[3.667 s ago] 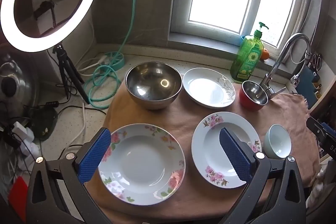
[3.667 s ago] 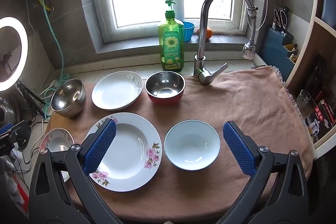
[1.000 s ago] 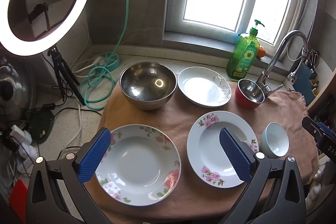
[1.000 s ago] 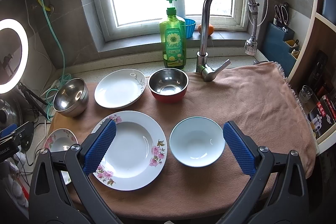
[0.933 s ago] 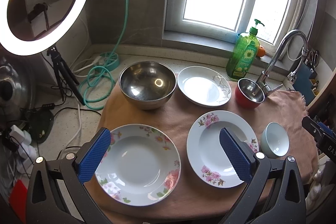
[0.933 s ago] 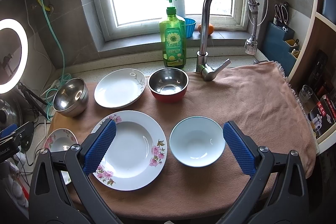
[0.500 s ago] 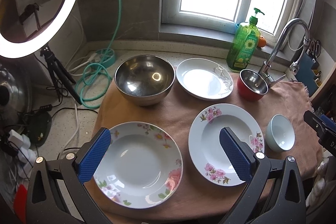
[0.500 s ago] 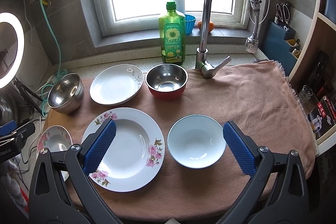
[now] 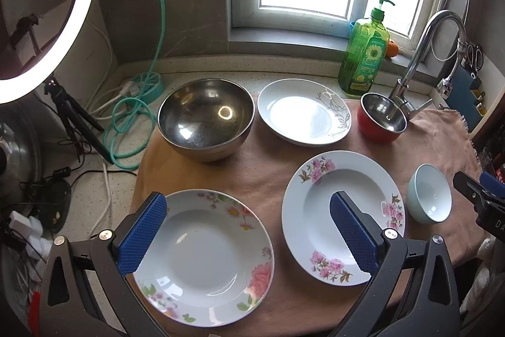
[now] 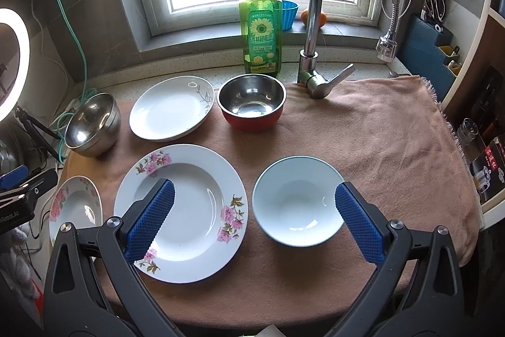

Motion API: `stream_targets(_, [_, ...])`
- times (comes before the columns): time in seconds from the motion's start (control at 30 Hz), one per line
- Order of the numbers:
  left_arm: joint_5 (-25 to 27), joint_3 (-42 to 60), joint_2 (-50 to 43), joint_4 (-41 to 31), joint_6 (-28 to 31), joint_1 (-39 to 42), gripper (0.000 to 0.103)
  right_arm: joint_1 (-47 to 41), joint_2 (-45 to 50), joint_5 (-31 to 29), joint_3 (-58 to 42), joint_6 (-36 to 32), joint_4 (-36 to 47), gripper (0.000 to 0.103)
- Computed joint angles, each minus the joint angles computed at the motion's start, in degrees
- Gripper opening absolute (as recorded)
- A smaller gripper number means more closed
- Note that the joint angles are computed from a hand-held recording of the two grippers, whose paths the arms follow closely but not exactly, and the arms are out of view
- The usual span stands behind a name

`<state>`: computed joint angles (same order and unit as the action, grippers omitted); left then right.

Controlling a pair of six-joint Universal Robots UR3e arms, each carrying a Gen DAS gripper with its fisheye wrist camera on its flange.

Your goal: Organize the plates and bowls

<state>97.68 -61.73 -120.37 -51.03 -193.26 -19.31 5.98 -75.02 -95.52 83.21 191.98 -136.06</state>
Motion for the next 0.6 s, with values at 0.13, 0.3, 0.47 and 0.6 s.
stream_targets(0.13, [-1.90, 1.79, -1.78, -1.41, 1.02, 0.68, 0.102, 0.79, 0.09, -1.36, 1.91, 0.04, -1.84, 0.103])
stream_targets(0.3, [-4.80, 3.41, -3.35, -3.10, 2.03, 2.18, 0.102, -0.11, -0.78, -0.27, 5.04, 0.09, -3.94, 0.103])
stream_targets(0.47, [-7.11, 5.38, -5.31, -4.64, 4.65, 3.17, 0.102, -2.21, -2.55, 3.27, 8.53, -0.16, -5.34, 0.103])
stream_targets(0.6, [-9.90, 7.31, -6.78, -6.87, 6.38, 4.30, 0.092, -3.95, -3.88, 5.78, 10.13, 0.96, -3.23, 0.100])
